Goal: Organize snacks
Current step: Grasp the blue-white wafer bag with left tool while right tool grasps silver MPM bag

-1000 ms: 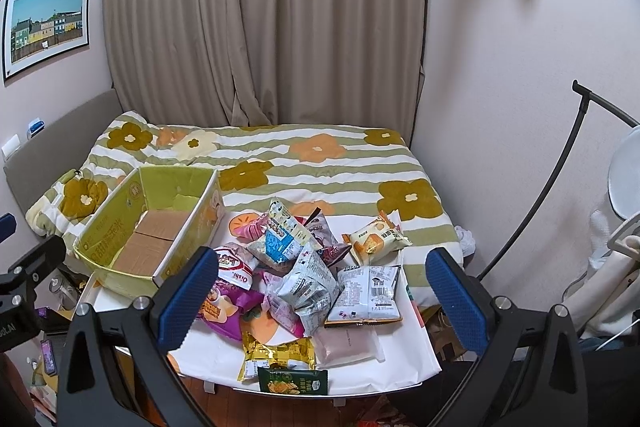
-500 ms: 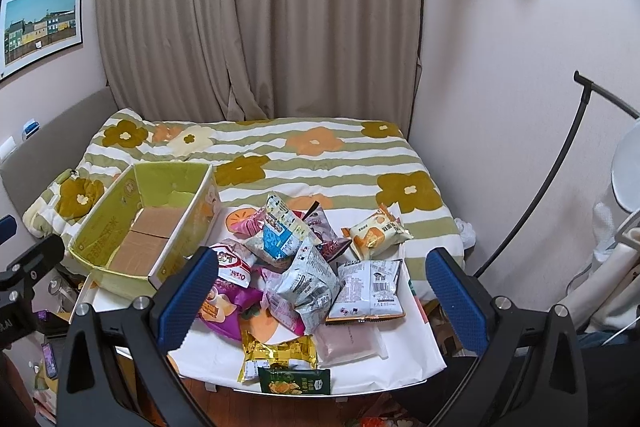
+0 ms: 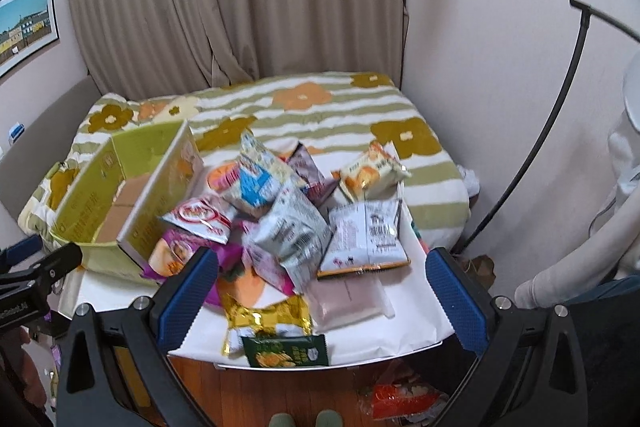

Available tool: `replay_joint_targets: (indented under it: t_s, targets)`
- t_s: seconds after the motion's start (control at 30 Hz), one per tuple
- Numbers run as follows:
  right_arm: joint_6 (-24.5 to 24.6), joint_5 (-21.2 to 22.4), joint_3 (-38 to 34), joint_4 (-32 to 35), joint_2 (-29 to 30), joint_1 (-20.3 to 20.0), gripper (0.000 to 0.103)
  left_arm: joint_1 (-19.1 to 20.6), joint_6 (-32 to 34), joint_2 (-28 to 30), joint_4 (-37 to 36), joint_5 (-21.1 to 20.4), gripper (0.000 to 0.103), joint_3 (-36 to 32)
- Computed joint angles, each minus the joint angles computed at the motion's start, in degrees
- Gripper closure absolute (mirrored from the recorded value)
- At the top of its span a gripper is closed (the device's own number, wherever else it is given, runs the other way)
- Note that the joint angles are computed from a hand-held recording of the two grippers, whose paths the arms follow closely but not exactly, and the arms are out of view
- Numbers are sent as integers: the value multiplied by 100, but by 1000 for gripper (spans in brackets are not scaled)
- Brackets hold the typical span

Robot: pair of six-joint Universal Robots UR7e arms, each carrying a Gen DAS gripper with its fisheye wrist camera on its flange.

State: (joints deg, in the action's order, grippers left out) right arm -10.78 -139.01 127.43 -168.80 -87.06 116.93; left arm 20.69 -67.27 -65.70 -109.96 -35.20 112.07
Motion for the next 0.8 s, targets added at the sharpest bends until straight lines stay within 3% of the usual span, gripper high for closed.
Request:
replay_joint_targets:
  t_s: [0.2,0.3,0.57,0.8]
  targets:
    - [-154,424,42,161,-126,-616,0,214,862,571,-815,-122,0,-203]
    - [-576,741,-17,138,-87,-960,0,374,1123,922,-1037,-100,0,-515]
    - [-2062,1709,-239,247,197,-1643,0,1111,2781,2034,-1767,-30,0,-1782]
    - [-3016,2439,-613,832,682,-1988,0,1747,3792,2896,-1276,-491,0,-3145]
